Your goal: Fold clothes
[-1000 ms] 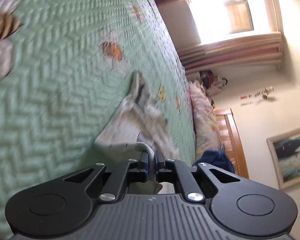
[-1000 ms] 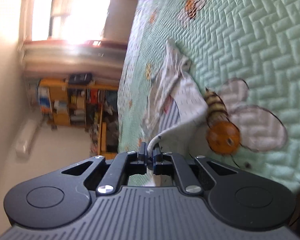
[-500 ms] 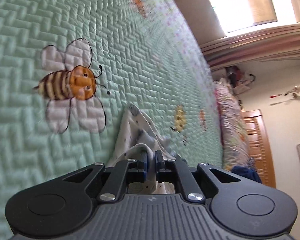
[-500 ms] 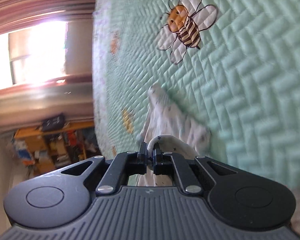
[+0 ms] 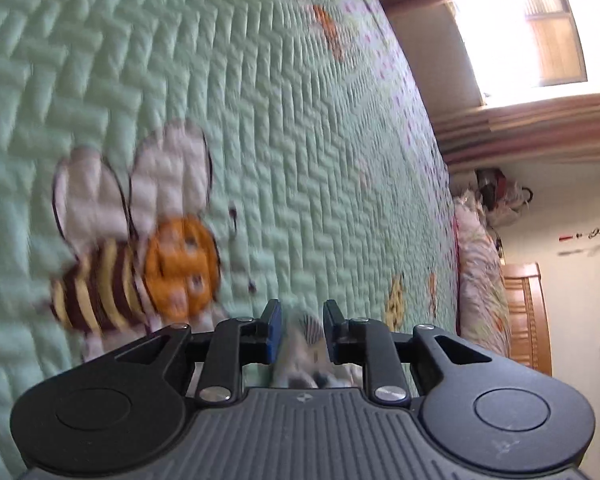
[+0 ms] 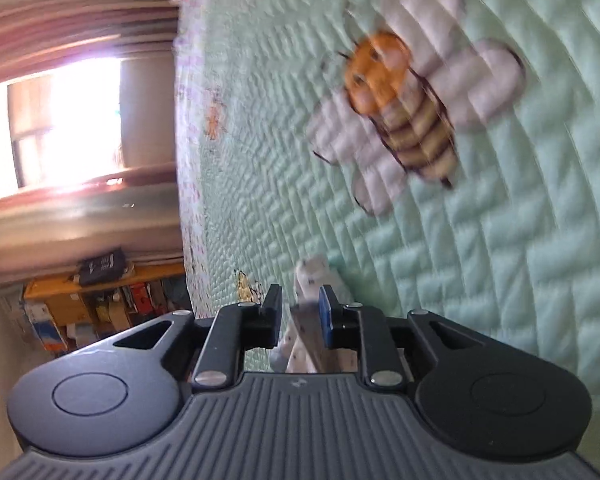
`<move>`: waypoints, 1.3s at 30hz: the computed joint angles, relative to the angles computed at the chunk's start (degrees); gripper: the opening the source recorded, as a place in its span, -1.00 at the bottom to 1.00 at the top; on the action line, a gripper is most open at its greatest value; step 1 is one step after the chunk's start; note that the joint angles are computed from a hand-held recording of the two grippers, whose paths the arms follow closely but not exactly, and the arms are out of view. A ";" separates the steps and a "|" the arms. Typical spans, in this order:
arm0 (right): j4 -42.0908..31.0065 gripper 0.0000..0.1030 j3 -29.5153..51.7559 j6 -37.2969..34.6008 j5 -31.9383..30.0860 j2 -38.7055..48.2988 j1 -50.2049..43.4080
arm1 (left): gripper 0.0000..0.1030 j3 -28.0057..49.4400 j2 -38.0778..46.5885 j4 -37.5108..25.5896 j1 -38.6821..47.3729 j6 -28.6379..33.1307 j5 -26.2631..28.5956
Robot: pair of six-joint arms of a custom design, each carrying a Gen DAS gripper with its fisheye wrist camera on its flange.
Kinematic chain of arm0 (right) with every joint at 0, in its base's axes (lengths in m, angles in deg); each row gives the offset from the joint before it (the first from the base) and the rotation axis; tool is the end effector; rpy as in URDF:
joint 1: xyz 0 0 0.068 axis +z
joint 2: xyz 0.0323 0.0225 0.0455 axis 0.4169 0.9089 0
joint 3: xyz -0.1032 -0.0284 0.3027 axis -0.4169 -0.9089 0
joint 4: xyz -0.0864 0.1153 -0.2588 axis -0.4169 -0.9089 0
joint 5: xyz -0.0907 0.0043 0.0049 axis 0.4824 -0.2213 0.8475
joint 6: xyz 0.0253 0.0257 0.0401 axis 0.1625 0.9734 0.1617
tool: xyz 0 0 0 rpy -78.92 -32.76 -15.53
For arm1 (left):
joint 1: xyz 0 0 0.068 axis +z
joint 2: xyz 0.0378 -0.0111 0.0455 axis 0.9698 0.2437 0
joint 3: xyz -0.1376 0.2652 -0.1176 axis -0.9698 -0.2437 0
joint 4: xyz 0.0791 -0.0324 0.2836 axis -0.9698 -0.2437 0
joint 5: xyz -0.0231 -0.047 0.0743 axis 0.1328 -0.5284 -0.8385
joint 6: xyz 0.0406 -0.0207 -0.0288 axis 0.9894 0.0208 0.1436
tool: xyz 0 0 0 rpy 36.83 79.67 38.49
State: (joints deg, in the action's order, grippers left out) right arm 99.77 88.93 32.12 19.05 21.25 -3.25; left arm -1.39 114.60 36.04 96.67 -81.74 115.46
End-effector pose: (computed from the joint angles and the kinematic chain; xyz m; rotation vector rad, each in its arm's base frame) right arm 0.2895 -0.1211 0.1430 1.2017 1.9891 1.3478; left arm 0.3221 0.0974 0.1833 -0.9553 2.1697 -1.0356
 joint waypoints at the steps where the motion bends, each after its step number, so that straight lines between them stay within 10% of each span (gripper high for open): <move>1: 0.50 -0.56 0.03 -2.05 0.44 -0.38 -0.34 | -0.54 -0.03 -0.85 -0.81 0.31 1.06 0.32; 8: -19.97 -0.47 -5.97 -40.47 -3.10 -19.65 -0.31 | -0.42 -11.27 -20.07 -10.16 0.04 22.25 1.95; 15: -25.76 -0.23 -16.86 -77.51 45.86 -50.91 42.36 | -0.37 -25.22 -55.89 -22.06 -28.25 36.59 -42.50; 18: -15.65 -0.23 -16.96 -80.86 58.03 -41.97 55.25 | -0.22 -26.72 -62.56 -25.44 -36.68 31.77 -47.99; 27: 0.35 -0.08 -10.15 -84.37 59.81 -19.96 54.62 | -0.04 -27.91 -59.40 -17.16 -57.60 31.01 -67.39; 39: -6.67 0.11 -8.12 -72.94 45.96 -26.84 41.23 | 0.10 -24.94 -45.64 -7.62 -50.54 38.78 -57.11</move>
State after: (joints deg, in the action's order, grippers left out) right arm 93.10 80.81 -40.82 65.01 -5.60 37.97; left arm -26.32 68.97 28.42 46.13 -42.96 58.35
